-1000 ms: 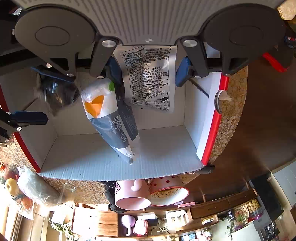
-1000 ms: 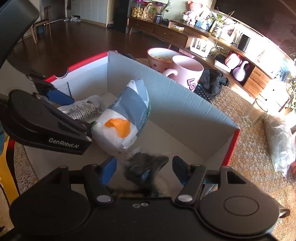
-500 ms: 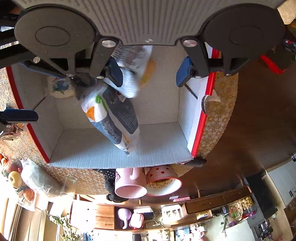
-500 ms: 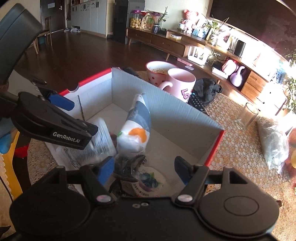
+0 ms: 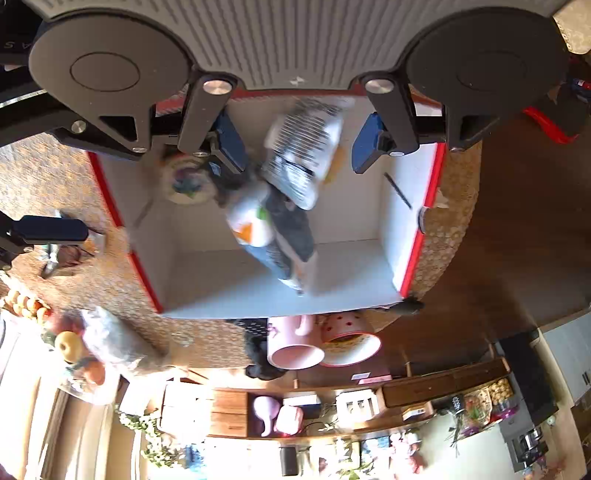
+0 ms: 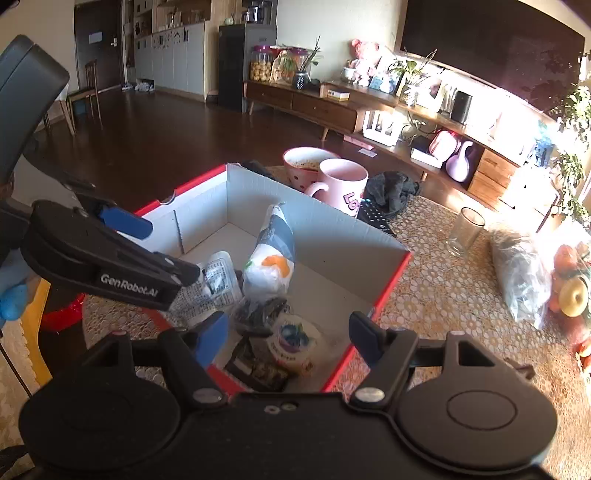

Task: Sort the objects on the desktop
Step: 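Withdraw both grippers from the box toward the blue snack bag and silver wrapper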

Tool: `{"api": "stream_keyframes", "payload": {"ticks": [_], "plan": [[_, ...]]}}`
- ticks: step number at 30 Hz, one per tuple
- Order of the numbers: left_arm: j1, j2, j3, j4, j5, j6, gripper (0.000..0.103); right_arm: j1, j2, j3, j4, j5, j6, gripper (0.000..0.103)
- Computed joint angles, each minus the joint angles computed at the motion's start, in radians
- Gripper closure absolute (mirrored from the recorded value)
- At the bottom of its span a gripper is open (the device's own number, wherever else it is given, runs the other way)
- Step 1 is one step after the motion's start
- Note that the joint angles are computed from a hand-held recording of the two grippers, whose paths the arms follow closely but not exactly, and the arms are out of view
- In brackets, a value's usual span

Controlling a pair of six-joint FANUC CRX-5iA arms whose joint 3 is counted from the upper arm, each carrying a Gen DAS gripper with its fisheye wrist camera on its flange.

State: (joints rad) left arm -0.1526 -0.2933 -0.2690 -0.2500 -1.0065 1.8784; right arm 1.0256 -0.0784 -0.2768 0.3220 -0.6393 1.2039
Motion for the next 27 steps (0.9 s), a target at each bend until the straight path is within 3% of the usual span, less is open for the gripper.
{"api": "stream_keyframes", "payload": {"ticks": [14, 23, 27], "plan": [[-0.266, -0.006, 0.055, -0.161, -0.030, 0.220, 0.040, -0.016, -0.218, -0.190, 0.074, 0.016, -0.116, 0.026], [-0.392, 0.040, 0.077, -0.163, 0.028, 0.266, 0.040, -0.073, -0.345, -0.300, 0.142, 0.007, -0.175, 0.025], [-0.432, 0.074, 0.093, -0.156, 0.055, 0.279, 0.034, -0.112, -0.381, -0.325, 0.142, -0.004, -0.166, 0.024]]}}
